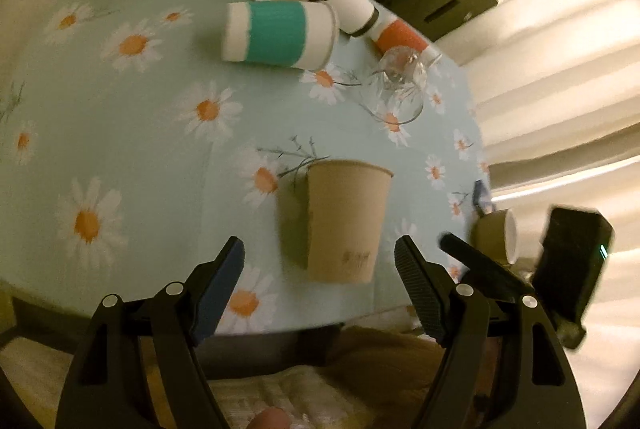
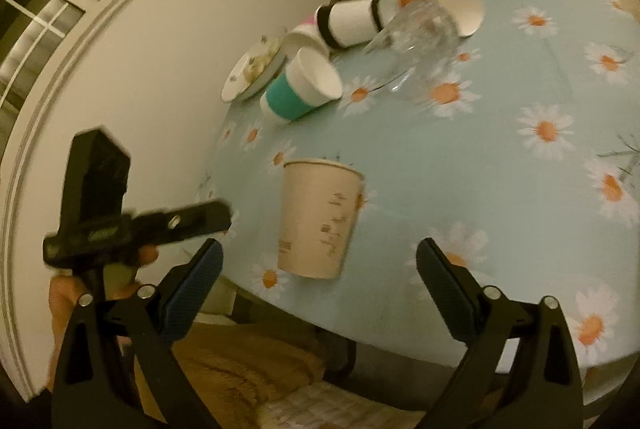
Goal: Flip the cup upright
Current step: 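Lift the beige cup with the right tool and rotate it rim-up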
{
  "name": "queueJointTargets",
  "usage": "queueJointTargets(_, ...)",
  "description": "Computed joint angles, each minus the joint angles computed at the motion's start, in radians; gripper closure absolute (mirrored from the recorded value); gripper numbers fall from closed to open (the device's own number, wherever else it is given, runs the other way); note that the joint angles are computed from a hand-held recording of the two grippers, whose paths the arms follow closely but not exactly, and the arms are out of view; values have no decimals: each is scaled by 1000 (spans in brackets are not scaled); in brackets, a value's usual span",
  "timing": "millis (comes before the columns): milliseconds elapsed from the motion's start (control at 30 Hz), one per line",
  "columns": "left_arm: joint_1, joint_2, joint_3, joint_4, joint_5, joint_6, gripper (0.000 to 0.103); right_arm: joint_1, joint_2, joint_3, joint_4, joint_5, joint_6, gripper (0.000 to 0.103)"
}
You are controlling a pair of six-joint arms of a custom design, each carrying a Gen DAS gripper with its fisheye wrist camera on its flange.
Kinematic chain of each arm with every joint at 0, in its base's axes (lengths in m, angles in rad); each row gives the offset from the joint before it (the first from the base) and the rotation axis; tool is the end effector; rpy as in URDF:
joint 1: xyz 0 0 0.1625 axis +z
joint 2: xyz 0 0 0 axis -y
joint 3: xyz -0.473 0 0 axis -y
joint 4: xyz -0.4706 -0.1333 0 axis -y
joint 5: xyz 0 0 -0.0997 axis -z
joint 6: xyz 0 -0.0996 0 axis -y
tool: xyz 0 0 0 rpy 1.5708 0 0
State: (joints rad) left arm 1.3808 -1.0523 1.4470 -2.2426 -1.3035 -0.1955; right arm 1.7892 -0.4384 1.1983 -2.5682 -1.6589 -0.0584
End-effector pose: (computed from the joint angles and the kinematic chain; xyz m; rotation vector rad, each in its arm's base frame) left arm 0.0074 -0.8069 0.3272 -0.0623 2.8959 -0.4710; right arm 0.3143 -0.8415 -0.0339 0.4050 -3.0235 0.3736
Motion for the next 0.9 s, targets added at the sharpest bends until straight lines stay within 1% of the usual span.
queueJointTargets(67, 13, -33, 53, -62, -28, 4, 27, 0, 30, -56, 62, 14, 21, 11)
queueJointTargets(133, 20, -61, 101, -115, -37, 10, 27, 3, 57, -104, 115, 6, 34, 14)
queueJointTargets(233, 38, -89, 153, -173, -97, 12, 27, 15, 113, -201, 222, -57, 51, 18)
queueJointTargets(333, 47, -103, 189, -222, -123, 24, 27, 18, 152, -270, 299, -82, 68, 22)
queueJointTargets(400, 51, -105, 201, -240, -134, 37, 27, 20, 178, -315, 344, -99, 78, 22)
queueJointTargets(533, 64, -111, 216, -259, -166, 52, 27, 19, 219, -389, 429, -115, 103, 28)
queueJointTargets(700, 78, -109, 216, -252, -187, 56, 27, 22, 255, -449, 487, -134, 116, 37)
queueJointTargets(733, 82, -109, 215, -249, -195, 55, 27, 22, 255, -450, 494, -134, 118, 41)
queueJointTargets(767, 84, -109, 214, -249, -197, 54, 27, 24, 257, -453, 501, -139, 118, 43)
queueJointTargets(900, 90, -108, 214, -258, -207, 54, 27, 29, 252, -447, 484, -144, 118, 44)
